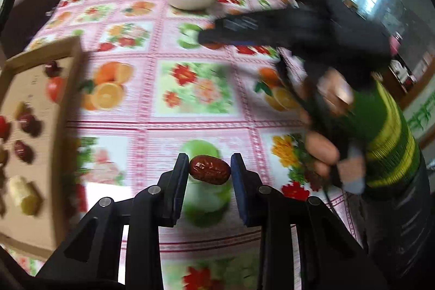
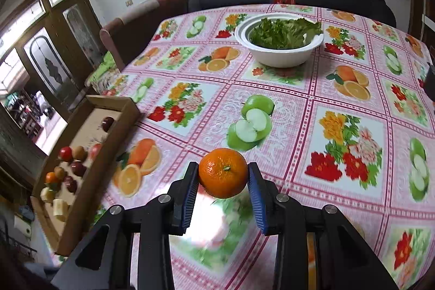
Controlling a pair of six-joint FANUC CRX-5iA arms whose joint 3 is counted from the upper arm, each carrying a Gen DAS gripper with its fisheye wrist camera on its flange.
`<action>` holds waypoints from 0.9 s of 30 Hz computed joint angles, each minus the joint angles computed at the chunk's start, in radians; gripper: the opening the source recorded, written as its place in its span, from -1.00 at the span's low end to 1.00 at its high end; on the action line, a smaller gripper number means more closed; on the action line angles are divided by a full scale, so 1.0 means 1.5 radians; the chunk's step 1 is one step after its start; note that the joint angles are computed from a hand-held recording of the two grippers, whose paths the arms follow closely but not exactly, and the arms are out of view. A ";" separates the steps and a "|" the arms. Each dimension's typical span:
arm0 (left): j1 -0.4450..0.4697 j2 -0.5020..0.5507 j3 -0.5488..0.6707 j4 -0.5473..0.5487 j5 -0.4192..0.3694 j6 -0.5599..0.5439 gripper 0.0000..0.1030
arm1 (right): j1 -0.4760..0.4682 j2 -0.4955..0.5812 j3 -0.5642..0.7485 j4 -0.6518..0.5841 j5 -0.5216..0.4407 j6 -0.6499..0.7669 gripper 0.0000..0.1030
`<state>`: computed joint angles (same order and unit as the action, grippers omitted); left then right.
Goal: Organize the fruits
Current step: 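Carry the orange and red date over the cardboard tray with both tools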
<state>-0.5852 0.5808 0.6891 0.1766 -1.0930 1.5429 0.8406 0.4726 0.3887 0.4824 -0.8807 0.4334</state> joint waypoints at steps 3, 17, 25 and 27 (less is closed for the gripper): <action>0.010 -0.027 -0.022 -0.019 0.017 0.023 -0.44 | 0.013 -0.024 -0.028 0.014 0.019 -0.024 -0.28; 0.068 -0.117 -0.112 -0.079 0.066 0.104 -0.43 | 0.055 -0.033 -0.023 0.018 0.070 -0.045 -0.29; 0.101 -0.155 -0.156 -0.102 0.080 0.141 -0.43 | 0.070 0.001 0.038 -0.004 0.054 -0.006 -0.29; 0.110 -0.164 -0.167 -0.105 0.083 0.147 -0.43 | 0.074 0.008 0.052 -0.009 0.050 0.002 -0.29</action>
<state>-0.4201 0.3351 0.4391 0.0188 -0.9688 1.7636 0.9511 0.4850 0.4669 0.4691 -0.8052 0.4368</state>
